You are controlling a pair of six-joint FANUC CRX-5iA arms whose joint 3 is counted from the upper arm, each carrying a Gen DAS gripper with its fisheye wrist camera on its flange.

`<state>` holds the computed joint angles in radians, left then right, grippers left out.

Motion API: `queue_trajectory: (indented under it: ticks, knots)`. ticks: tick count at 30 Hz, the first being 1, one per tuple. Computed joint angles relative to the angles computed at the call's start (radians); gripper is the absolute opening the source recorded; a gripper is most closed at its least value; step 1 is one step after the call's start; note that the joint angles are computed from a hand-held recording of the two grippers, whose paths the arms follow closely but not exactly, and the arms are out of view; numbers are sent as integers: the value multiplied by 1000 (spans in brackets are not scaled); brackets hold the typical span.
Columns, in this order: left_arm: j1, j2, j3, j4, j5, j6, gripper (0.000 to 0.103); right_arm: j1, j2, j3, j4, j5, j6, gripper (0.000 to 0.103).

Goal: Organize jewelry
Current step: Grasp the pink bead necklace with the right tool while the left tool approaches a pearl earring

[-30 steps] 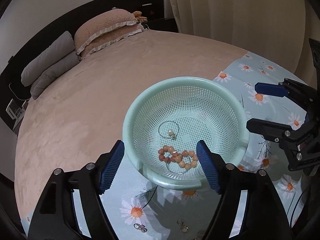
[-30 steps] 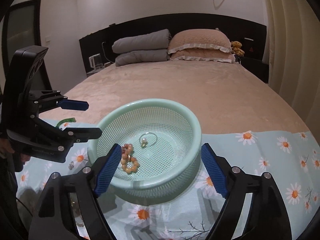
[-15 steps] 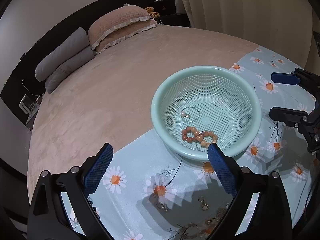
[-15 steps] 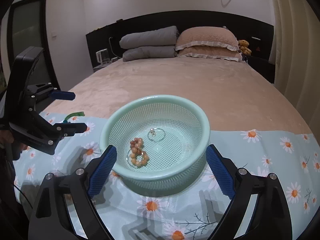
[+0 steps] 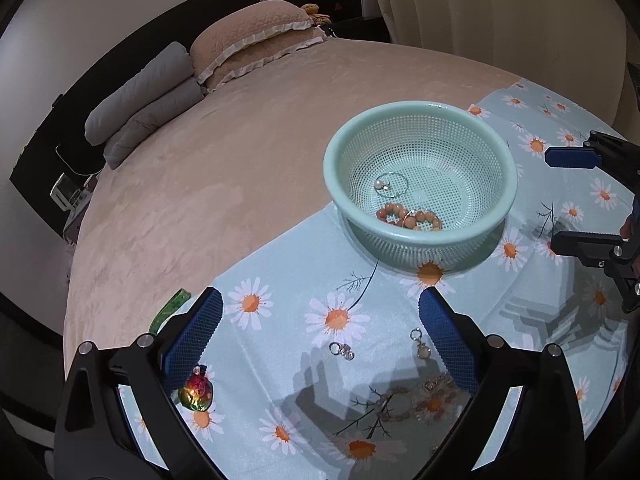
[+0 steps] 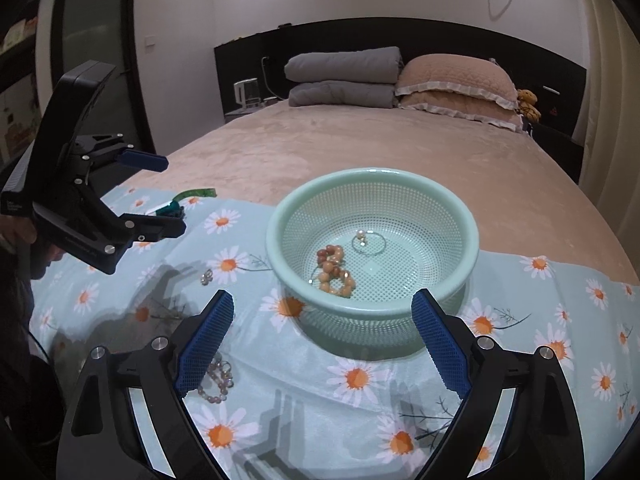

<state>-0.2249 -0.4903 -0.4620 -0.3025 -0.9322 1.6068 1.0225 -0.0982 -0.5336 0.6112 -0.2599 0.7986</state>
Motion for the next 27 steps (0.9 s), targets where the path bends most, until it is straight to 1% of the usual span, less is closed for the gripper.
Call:
queue_trajectory:
  ticks: [5,7,11,12,13,14,15,17,19,22,23,26,27]
  knots:
    - [36,-70,-87,42,-15,4,97,49,11,6,-95,-39,79,86]
    - [67,-112,-143,101,-8,-29,97,64,16,3,-132,-57,96,86]
    - [55,-166,-223,137,-10,-20,97,96,37,3,-176,-91,106,85]
    - [49,-175,-239,144,-11,-15,97,104,48,22,-221,-112,147,82]
    - [36,-175,-249,145,-11,-6,97,110,62,57,-318,-139,241,64]
    - [19,-174,-256,139,-12,5,97,109,83,107,-430,-184,346,50]
    - [-1,-171,-261,128,-10,20,97,107,102,141,-490,-219,399,47]
    - [-18,-169,-274,140,-3,15,97,113,117,154,-509,-235,418,43]
    - [-42,-160,-276,131,0,36,97,114,121,169,-565,-244,483,43]
    - [-41,-158,-290,152,13,29,97,123,126,162,-551,-232,472,42]
    - [-41,-155,-294,157,18,27,97,124,131,164,-551,-233,468,38]
    - [-50,-137,-297,152,24,40,97,129,161,187,-542,-263,458,31]
    - [-52,-130,-296,149,24,46,97,137,162,176,-511,-257,430,31]
